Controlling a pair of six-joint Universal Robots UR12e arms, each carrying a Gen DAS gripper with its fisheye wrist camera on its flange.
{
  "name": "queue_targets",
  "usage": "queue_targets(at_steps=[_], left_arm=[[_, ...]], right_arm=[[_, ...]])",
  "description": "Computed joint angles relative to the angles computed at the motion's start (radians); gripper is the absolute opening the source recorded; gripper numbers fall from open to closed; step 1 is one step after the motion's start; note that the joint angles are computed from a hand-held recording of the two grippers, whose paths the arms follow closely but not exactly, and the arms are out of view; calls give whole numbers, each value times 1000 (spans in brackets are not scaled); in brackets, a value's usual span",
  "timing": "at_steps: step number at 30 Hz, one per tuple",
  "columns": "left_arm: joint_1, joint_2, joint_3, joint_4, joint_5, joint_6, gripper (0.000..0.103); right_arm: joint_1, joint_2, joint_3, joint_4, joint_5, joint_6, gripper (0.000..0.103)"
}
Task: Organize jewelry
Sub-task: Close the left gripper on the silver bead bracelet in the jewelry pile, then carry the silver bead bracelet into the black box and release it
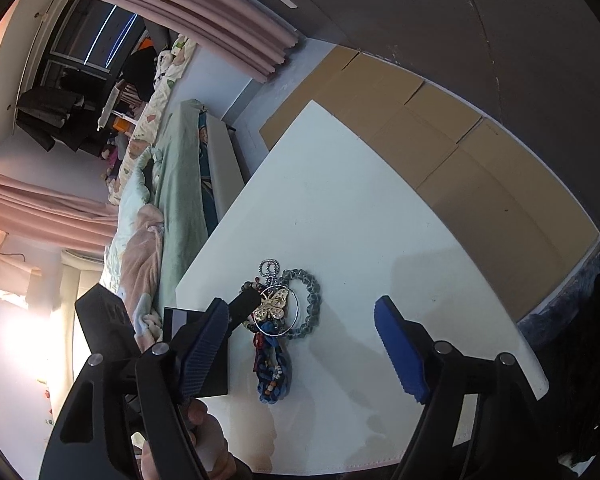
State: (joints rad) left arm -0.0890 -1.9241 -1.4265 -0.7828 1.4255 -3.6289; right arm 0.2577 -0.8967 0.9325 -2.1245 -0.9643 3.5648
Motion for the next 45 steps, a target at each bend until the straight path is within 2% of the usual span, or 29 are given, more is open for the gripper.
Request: queue_targets(at_steps=[1,2,4,7,13,14,17,19,20,25,34,36,38,40,45], left_arm=[[-3,-3,5,-9,11,6,24],[-5,-6,11,-19,24,12,13],[-5,-8,12,-12,19,13,10],[-8,-2,8,1,29,20,9],[8,22,-18,45,-31,9,9],[11,25,-21,51,-32,6,9],[19,38,-35,71,-37,-7,9],[25,49,-47,88,-40,-16,9],[29,50,-49,92,-43,-17,9],[46,72,-72,120,-51,-31,9],[81,132,-129,176,-58,-47,9],[89,145,-142,186,-55,-53,9],[101,160,-157,194,-52,-64,9],[111,173,-171,196,-49,-72,9],[131,197,-200,203,-49,-87,9]], right_arm=[[2,5,-8,11,-5,-8,75],[4,8,-15,21,-5,-11,73],[7,17,-27,41,0,-23,71],[13,24,-39,59,0,-37,64],[28,42,-70,102,-20,-66,52],[33,47,-79,113,-31,-74,47],[43,63,-109,140,-66,-96,42],[53,74,-128,156,-103,-109,40],[57,81,-142,166,-119,-114,35],[86,115,-209,205,-237,-154,29],[135,168,-310,256,-446,-231,25],[144,178,-332,276,-489,-245,12],[144,177,-331,275,-480,-242,9],[138,169,-319,265,-436,-229,9],[133,117,-243,161,-364,-215,9]])
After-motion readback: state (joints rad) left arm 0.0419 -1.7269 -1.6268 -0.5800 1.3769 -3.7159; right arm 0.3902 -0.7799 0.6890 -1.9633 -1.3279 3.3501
